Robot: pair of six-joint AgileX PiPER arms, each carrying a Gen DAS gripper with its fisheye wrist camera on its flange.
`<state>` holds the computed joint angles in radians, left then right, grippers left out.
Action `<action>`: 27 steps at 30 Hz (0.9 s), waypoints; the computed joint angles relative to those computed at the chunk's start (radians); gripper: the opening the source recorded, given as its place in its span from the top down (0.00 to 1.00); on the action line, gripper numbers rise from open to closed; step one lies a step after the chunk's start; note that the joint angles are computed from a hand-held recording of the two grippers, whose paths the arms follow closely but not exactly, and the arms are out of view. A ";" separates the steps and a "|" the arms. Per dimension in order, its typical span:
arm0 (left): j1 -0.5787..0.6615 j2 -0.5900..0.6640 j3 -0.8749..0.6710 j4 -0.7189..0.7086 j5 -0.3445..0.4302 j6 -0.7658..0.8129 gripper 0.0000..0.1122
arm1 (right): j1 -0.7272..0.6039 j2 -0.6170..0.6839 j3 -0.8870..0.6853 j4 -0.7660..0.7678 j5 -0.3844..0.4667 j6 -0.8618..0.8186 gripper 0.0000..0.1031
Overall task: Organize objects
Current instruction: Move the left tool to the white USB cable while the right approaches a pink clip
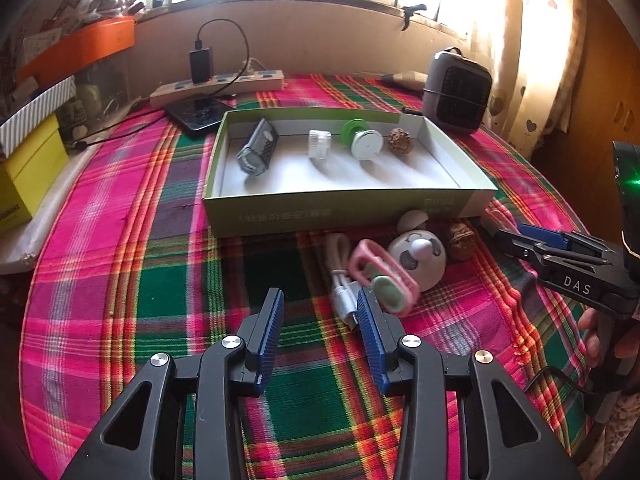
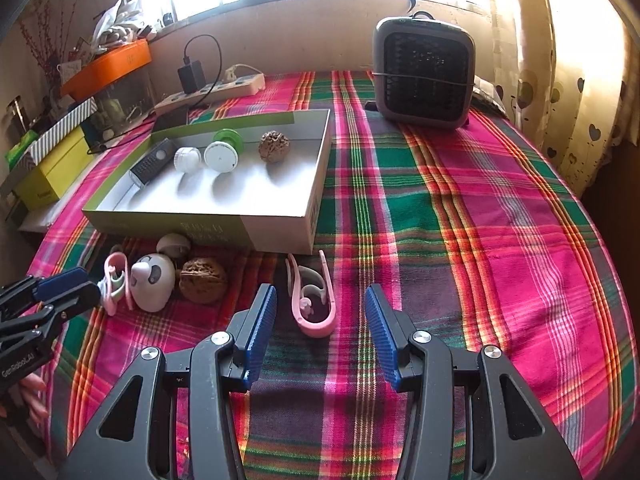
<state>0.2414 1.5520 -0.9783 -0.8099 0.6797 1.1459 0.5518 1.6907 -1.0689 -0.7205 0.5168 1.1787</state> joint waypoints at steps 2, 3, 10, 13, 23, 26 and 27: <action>0.007 0.003 -0.003 0.009 -0.002 -0.005 0.68 | 0.000 0.003 -0.004 0.005 -0.006 -0.010 0.54; 0.011 0.000 0.000 0.010 -0.008 -0.003 0.68 | 0.001 0.004 -0.006 0.005 -0.006 -0.011 0.54; 0.031 -0.002 -0.003 0.022 -0.028 -0.006 0.68 | 0.005 0.017 -0.022 0.023 0.009 -0.030 0.54; 0.049 -0.002 -0.007 0.007 -0.020 0.005 0.68 | 0.004 0.015 -0.019 0.023 0.008 -0.028 0.54; 0.069 0.020 -0.033 -0.054 0.079 0.097 0.68 | 0.018 0.036 -0.048 0.035 0.056 -0.069 0.54; 0.059 0.036 -0.041 -0.039 0.084 0.086 0.68 | 0.020 0.038 -0.051 0.033 0.062 -0.069 0.54; 0.052 0.041 -0.045 -0.025 0.082 0.076 0.68 | 0.018 0.038 -0.050 0.033 0.058 -0.064 0.54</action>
<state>0.2933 1.5934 -1.0235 -0.8352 0.7622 1.2218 0.5696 1.7285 -1.1186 -0.6879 0.5751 1.1144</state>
